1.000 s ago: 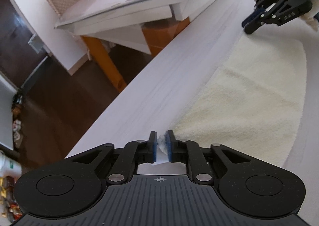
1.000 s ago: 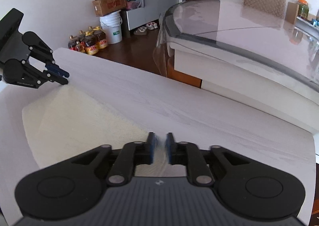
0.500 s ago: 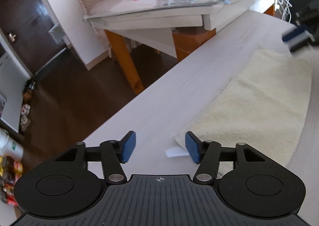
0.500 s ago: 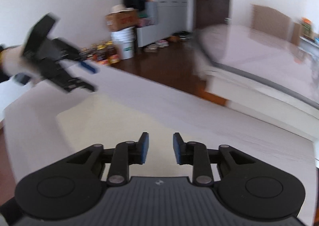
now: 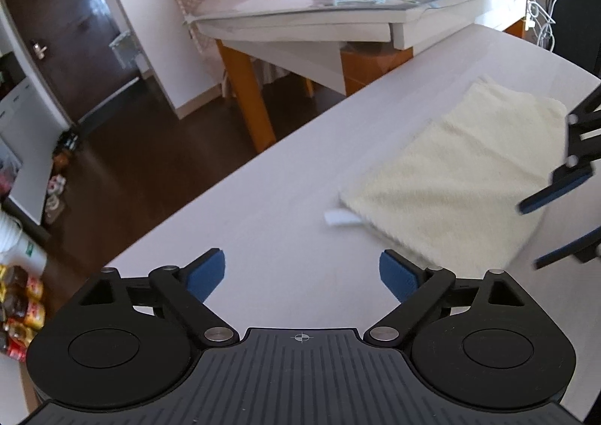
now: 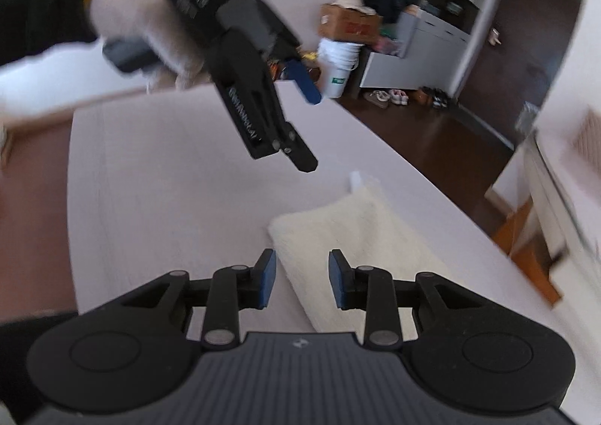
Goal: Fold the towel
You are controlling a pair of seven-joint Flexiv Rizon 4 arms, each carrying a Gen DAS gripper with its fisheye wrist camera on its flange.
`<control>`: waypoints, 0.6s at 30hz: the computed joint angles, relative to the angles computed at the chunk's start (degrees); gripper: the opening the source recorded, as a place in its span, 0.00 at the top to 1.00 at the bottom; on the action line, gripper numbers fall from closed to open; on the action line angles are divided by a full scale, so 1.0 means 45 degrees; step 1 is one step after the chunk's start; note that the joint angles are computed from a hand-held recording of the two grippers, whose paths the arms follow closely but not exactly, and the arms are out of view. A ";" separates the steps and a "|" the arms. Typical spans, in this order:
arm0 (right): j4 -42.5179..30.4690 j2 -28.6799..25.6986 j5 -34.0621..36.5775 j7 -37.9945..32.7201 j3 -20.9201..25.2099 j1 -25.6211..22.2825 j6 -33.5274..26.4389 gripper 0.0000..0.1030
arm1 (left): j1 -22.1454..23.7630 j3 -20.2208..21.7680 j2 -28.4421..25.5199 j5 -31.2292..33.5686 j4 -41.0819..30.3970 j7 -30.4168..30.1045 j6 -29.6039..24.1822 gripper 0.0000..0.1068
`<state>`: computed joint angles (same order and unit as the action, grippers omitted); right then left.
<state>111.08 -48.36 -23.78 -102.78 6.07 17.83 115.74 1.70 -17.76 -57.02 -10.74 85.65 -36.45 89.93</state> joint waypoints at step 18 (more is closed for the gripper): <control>-0.0550 -0.0254 0.3505 -0.1785 -0.2438 0.3744 -0.0743 0.91 | 0.3858 -0.3991 -0.0076 0.3712 0.3371 0.3610 0.1760 0.04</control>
